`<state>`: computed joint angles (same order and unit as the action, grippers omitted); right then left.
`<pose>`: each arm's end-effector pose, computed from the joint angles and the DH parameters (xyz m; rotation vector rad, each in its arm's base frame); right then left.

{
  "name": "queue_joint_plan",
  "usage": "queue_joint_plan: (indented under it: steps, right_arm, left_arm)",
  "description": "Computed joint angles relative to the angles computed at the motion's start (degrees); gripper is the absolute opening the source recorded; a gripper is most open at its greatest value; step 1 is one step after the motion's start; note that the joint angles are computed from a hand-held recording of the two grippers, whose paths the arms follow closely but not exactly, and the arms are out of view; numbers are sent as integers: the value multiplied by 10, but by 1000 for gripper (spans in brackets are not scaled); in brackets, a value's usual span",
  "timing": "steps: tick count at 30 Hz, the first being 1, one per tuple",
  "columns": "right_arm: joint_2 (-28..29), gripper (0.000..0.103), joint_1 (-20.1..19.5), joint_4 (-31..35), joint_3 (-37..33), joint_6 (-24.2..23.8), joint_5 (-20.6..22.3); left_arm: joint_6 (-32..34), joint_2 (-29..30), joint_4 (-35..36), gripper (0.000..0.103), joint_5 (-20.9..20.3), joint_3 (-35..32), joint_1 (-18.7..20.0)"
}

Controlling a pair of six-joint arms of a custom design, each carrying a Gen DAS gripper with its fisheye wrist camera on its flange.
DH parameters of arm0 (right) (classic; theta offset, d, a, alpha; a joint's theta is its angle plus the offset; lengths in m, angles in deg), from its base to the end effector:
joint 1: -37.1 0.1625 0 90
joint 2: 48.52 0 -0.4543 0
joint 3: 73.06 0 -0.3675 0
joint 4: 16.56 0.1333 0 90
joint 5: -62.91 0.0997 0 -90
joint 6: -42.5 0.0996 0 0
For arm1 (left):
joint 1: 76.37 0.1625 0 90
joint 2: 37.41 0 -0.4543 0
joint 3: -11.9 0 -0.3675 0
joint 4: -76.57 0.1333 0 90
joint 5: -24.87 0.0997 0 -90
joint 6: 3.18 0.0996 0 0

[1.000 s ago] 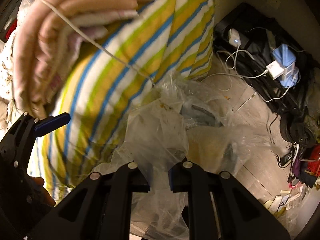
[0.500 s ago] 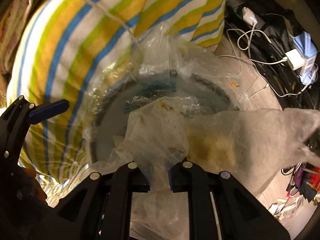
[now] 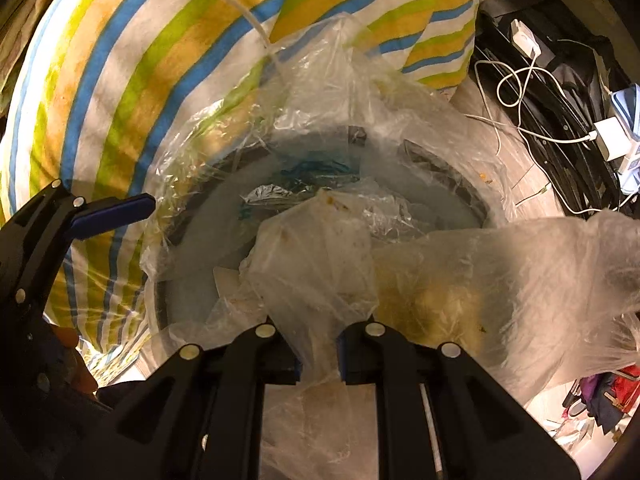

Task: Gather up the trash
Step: 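Open the right tool to drop the small bag into the bin, then move the right tool back up to the desk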

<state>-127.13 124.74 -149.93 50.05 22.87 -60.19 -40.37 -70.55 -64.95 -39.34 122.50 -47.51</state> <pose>0.0603 -0.4527 0.2649 0.3937 -2.5426 -0.1707 -0.3619 -0.4012 -0.0721 0.6507 2.4297 -0.0568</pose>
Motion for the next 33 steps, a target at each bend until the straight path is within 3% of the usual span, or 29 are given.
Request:
queue_joint_plan:
  steps: [5,8,11,16,21,33]
  right_arm:
    - [-7,14,15,3,-1,11,-1]
    - [-15,22,30,13,-4,23,3]
    - [-22,36,48,29,-11,42,10]
    - [-33,45,80,61,-28,73,11]
    - [-46,77,103,88,-50,110,16]
    - [-62,80,158,166,-113,184,-14]
  left_arm:
    - [2,-16,26,98,3,-1,-7]
    - [2,-33,51,98,6,-2,-15]
    - [16,-52,74,98,12,-7,-25]
    - [13,-82,113,98,14,-18,-37]
    - [-14,-116,165,98,18,-32,-44]
    - [-22,-144,232,98,29,-75,-59]
